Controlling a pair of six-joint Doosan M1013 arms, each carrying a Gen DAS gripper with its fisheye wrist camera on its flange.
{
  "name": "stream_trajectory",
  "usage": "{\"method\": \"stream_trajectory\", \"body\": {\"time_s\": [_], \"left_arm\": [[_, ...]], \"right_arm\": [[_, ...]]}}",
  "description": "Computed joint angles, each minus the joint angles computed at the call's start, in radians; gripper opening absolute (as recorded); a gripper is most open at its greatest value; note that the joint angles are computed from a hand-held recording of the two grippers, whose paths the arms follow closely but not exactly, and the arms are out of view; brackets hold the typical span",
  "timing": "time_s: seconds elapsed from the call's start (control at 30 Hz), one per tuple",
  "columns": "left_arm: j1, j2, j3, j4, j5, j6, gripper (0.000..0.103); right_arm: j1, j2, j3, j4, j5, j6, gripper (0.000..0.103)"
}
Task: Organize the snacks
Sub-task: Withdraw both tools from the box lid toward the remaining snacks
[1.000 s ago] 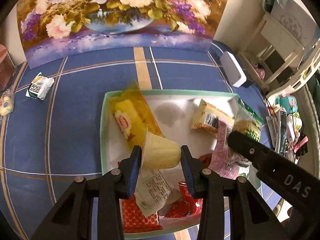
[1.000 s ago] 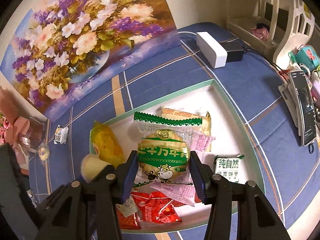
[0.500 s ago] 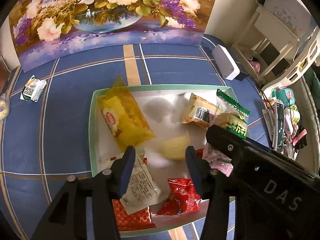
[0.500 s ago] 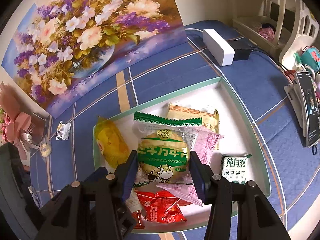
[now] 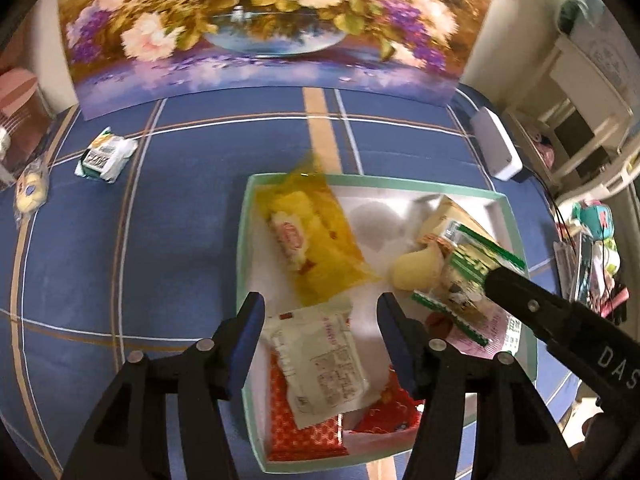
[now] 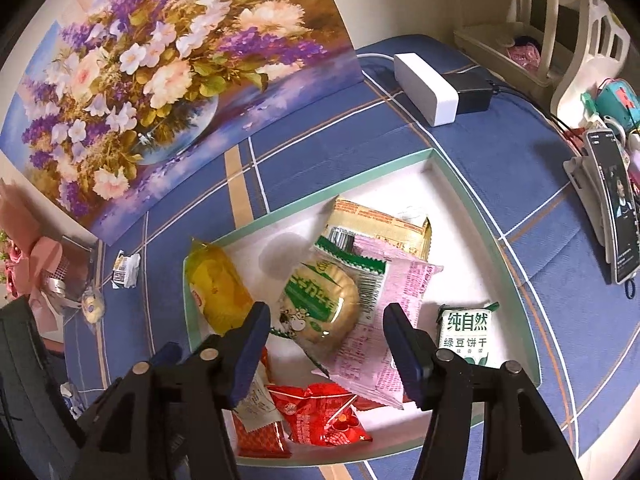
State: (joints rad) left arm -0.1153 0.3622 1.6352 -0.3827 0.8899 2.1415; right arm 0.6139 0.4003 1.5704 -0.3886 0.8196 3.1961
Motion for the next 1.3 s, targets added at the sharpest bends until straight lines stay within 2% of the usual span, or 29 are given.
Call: {"method": "stream_trajectory", "body": {"time_s": [0.13, 0.2, 0.3, 0.37, 0.4, 0.63, 0.7, 0.73, 0.9, 1.3], "left_arm": [[0.016, 0.011, -0.014, 0.032, -0.027, -0.081, 0.063], [0.024, 0.012, -0.016, 0.054, -0.052, -0.12, 0.076], [0.043, 0.017, -0.025, 0.068, -0.081, -0.174, 0.082], [0.05, 0.019, -0.027, 0.083, -0.1, -0.2, 0.087], [0.054, 0.019, -0.027, 0.095, -0.115, -0.217, 0.089], [0.077, 0.026, -0.03, 0.153, -0.162, -0.294, 0.091], [0.082, 0.02, -0.024, 0.175, -0.19, -0.323, 0.099], [0.084, 0.018, -0.023, 0.185, -0.197, -0.332, 0.102], [0.092, 0.015, -0.025, 0.21, -0.222, -0.36, 0.103], [0.105, 0.015, -0.036, 0.161, -0.206, -0.323, 0.103]], "right_arm": [[0.0, 0.009, -0.013, 0.023, 0.029, -0.03, 0.071], [0.001, 0.014, -0.023, 0.031, 0.045, -0.053, 0.071], [0.002, 0.021, -0.036, 0.034, 0.056, -0.073, 0.075], [0.005, 0.026, -0.049, 0.028, 0.072, -0.088, 0.085], [0.006, 0.03, -0.056, 0.023, 0.082, -0.098, 0.085], [0.015, 0.039, -0.085, 0.007, 0.103, -0.133, 0.085], [0.018, 0.039, -0.089, -0.004, 0.098, -0.131, 0.092], [0.019, 0.039, -0.09, -0.014, 0.095, -0.128, 0.103], [0.025, 0.048, -0.106, -0.035, 0.099, -0.134, 0.103], [0.025, 0.056, -0.119, -0.023, 0.121, -0.155, 0.103]]}}
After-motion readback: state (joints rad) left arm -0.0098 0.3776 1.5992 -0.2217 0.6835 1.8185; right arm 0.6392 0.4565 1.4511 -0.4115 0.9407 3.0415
